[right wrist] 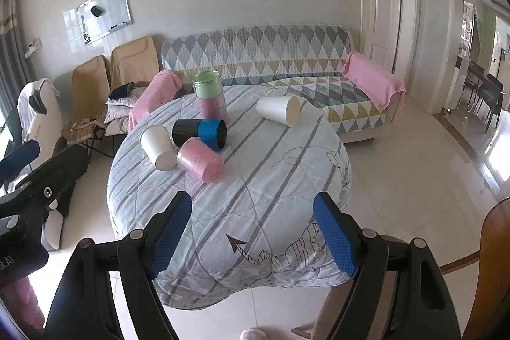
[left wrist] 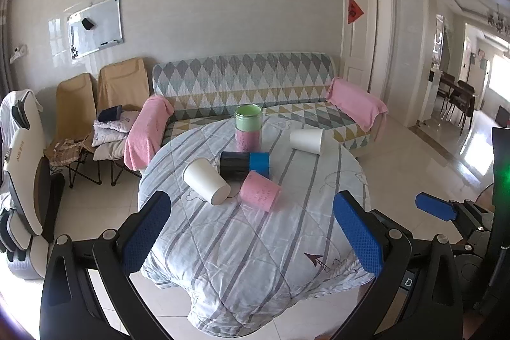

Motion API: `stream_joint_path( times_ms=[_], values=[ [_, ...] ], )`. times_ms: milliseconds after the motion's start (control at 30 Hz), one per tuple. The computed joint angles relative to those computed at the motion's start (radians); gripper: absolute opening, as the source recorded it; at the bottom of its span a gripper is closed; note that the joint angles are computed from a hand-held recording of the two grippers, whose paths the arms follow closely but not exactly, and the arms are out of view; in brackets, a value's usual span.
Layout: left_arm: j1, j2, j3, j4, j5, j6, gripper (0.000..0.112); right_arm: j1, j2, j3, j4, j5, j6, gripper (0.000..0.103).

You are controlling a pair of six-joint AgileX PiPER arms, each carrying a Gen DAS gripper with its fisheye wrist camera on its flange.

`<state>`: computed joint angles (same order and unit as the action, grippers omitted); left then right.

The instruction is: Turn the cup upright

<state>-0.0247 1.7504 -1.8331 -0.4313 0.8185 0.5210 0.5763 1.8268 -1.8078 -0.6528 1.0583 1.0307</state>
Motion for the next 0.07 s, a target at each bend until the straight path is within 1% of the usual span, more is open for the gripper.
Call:
stream_joint_path(
  times_ms=[67],
  values=[
    [-0.004, 0.001, -0.007, 0.016, 0.010, -0.015, 0.103, -0.001, 0.000, 0.003, 0.000, -0.002, -0.001, 0.080]
  ],
)
